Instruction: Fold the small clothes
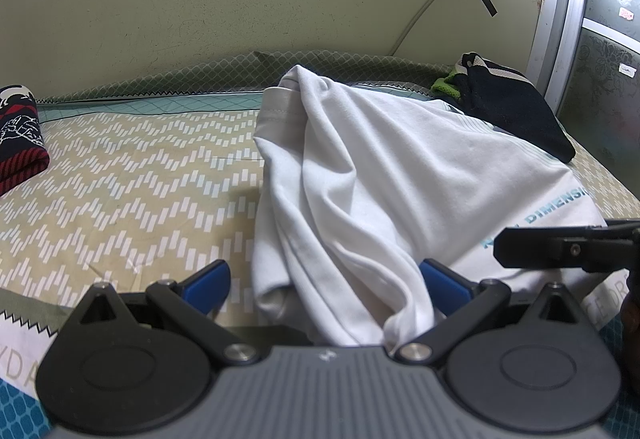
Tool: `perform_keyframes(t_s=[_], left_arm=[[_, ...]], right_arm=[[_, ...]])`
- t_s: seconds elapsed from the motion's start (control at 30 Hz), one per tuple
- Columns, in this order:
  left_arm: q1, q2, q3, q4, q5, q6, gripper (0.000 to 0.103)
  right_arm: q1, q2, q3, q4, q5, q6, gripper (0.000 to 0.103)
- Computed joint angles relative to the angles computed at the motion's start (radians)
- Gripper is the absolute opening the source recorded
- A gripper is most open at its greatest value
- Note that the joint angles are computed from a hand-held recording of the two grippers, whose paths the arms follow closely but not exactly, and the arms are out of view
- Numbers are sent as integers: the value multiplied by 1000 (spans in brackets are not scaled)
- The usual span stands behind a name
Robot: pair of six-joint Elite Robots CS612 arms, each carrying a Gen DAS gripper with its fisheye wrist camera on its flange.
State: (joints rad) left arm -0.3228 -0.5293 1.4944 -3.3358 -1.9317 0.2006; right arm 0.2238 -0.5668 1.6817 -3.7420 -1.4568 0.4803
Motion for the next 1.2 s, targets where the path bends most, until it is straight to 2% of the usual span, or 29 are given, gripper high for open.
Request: perform_keyframes(t_s=[1.2], left_arm=[[0,1,2,-13,-2,-21,103]], right_arm=[[2,1,-1,-9,-3,12,84]])
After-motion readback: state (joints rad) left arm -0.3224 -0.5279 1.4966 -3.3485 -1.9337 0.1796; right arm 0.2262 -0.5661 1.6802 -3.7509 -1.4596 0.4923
